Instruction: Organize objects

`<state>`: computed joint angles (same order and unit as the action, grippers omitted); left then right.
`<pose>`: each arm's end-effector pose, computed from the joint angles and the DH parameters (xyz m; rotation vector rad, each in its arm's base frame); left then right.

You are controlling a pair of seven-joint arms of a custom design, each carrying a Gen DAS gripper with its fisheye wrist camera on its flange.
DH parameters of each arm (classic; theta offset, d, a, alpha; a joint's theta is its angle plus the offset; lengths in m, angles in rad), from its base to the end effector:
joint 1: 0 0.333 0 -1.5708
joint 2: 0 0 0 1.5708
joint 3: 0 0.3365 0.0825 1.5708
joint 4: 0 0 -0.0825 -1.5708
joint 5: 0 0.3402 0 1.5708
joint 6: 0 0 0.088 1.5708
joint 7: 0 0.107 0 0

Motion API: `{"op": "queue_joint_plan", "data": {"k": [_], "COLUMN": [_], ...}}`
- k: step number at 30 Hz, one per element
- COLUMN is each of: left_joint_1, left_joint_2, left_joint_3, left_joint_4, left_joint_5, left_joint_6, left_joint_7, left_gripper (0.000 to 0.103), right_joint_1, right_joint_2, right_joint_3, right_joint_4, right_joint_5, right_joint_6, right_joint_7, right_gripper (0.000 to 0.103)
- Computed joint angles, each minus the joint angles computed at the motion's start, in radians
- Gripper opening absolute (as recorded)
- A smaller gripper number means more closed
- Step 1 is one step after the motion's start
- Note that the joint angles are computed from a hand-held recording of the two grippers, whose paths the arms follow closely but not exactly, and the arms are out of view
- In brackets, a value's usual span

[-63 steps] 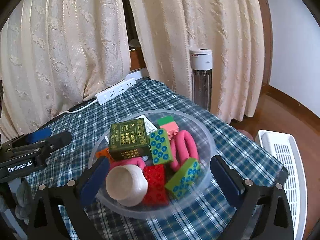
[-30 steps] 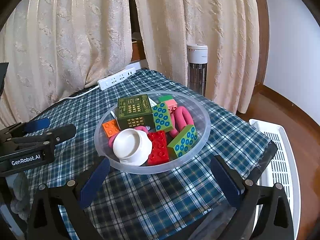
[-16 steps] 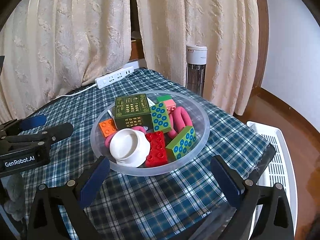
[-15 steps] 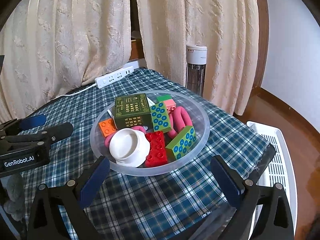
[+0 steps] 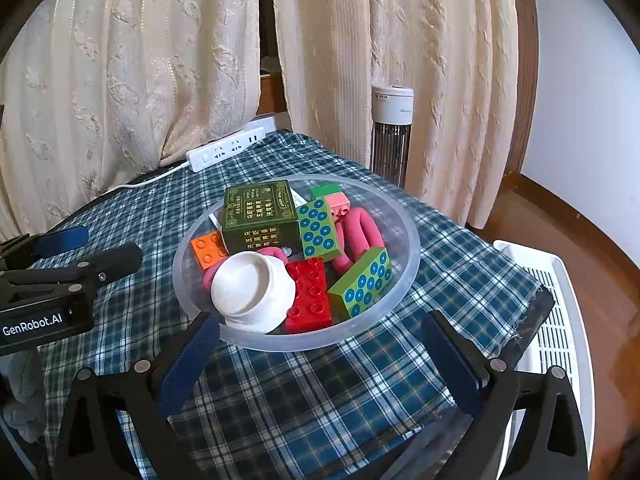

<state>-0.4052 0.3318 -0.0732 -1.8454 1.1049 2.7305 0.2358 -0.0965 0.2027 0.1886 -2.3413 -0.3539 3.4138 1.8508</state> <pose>0.5490 -0.3172 0.4375 -1.6820 1.7674 -0.7312 0.5353 0.0841 0.4088 -1.8114 1.5182 -0.6436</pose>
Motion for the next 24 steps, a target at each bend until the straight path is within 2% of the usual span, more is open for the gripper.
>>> {"op": "queue_joint_plan", "data": {"k": [8, 13, 17, 24], "left_joint_1": [0.000, 0.006, 0.003, -0.006], "left_joint_2": [0.006, 0.008, -0.001, -0.005], "left_joint_3": [0.000, 0.002, 0.016, 0.013], "left_joint_4": [0.003, -0.005, -0.020, -0.014], "left_joint_5": [-0.007, -0.031, -0.007, 0.059], "left_joint_6": [0.000, 0.032, 0.059, 0.040], "left_joint_7": [0.013, 0.029, 0.016, -0.017], "left_gripper": [0.087, 0.087, 0.089, 0.089], "right_joint_1": [0.010, 0.018, 0.018, 0.016], "right_joint_2": [0.003, 0.008, 0.008, 0.012], "right_joint_3": [-0.009, -0.017, -0.016, -0.011], "right_joint_4": [0.003, 0.004, 0.005, 0.007], "right_joint_5": [0.009, 0.021, 0.027, 0.035], "right_joint_6": [0.000, 0.003, 0.000, -0.002], "right_joint_7": [-0.008, -0.020, -0.023, -0.027], "right_gripper": [0.102, 0.102, 0.102, 0.102]}}
